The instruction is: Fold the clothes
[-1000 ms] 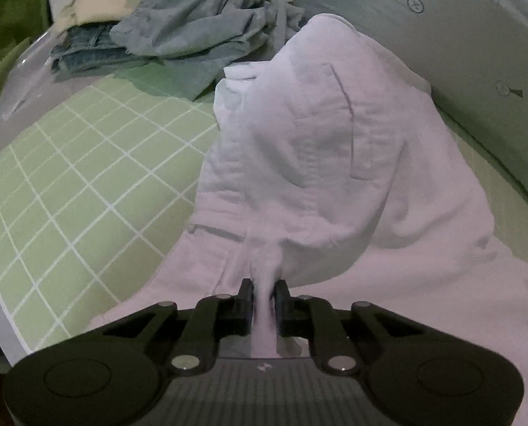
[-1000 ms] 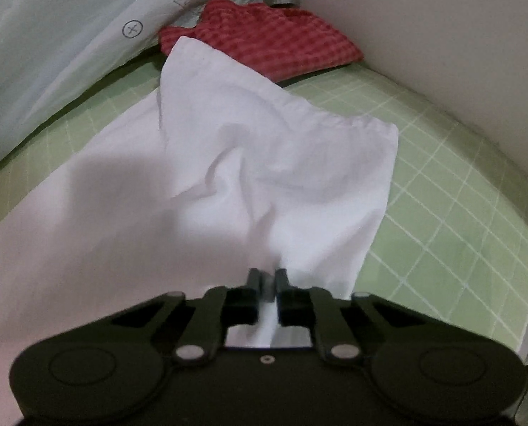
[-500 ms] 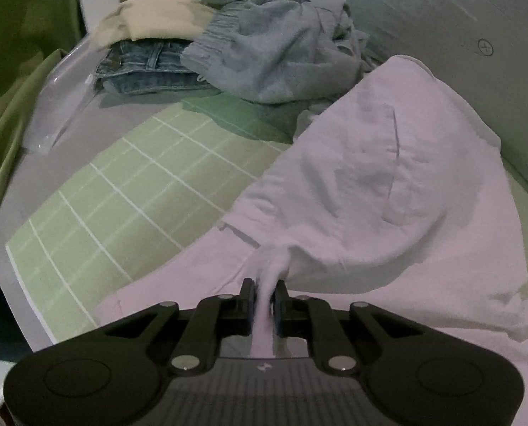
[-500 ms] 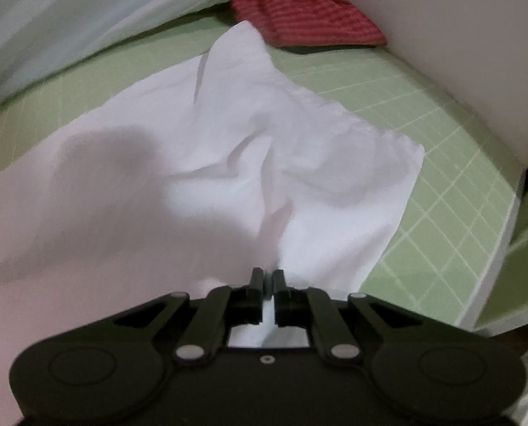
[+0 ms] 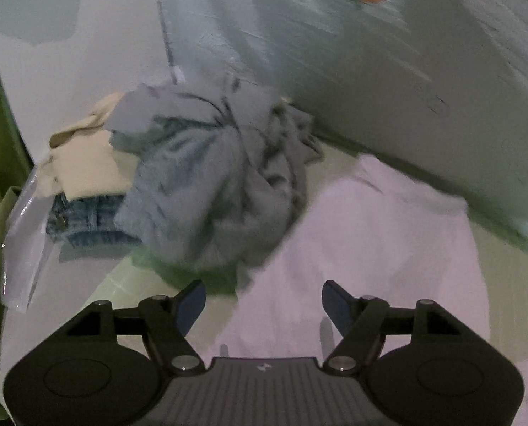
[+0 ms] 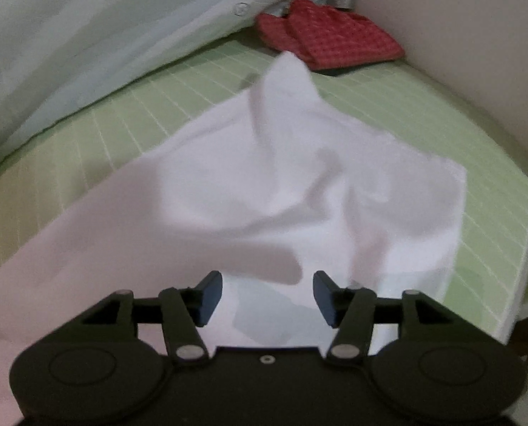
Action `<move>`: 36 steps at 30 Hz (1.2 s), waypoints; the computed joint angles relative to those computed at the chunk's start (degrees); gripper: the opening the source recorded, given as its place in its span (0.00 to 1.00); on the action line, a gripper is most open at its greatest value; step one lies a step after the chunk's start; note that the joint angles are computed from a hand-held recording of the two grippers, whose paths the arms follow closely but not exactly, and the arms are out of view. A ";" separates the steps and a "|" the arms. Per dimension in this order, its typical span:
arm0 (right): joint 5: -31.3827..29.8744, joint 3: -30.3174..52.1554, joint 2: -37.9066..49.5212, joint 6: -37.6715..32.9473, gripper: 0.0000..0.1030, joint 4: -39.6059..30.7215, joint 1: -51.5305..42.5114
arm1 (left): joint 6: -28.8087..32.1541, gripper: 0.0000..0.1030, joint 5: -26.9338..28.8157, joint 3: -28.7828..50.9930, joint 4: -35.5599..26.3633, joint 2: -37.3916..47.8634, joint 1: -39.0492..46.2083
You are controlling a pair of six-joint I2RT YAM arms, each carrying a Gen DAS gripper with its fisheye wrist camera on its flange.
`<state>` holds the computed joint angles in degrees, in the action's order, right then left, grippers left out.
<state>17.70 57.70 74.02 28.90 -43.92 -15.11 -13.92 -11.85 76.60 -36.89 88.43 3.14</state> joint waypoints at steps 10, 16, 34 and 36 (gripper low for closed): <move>3.82 14.66 14.77 1.52 0.56 -4.36 10.78 | -0.15 0.71 4.13 19.60 -2.66 23.94 6.77; 8.40 24.00 22.55 7.28 0.56 -11.09 16.57 | 0.30 0.72 5.48 33.22 -5.35 36.90 11.36; 11.51 41.42 35.23 5.85 0.58 -17.69 26.94 | 5.71 0.70 15.74 58.61 -21.63 50.30 17.80; 10.33 38.62 33.32 5.18 0.58 -15.34 26.47 | 4.22 0.71 13.73 51.72 -19.00 45.64 16.53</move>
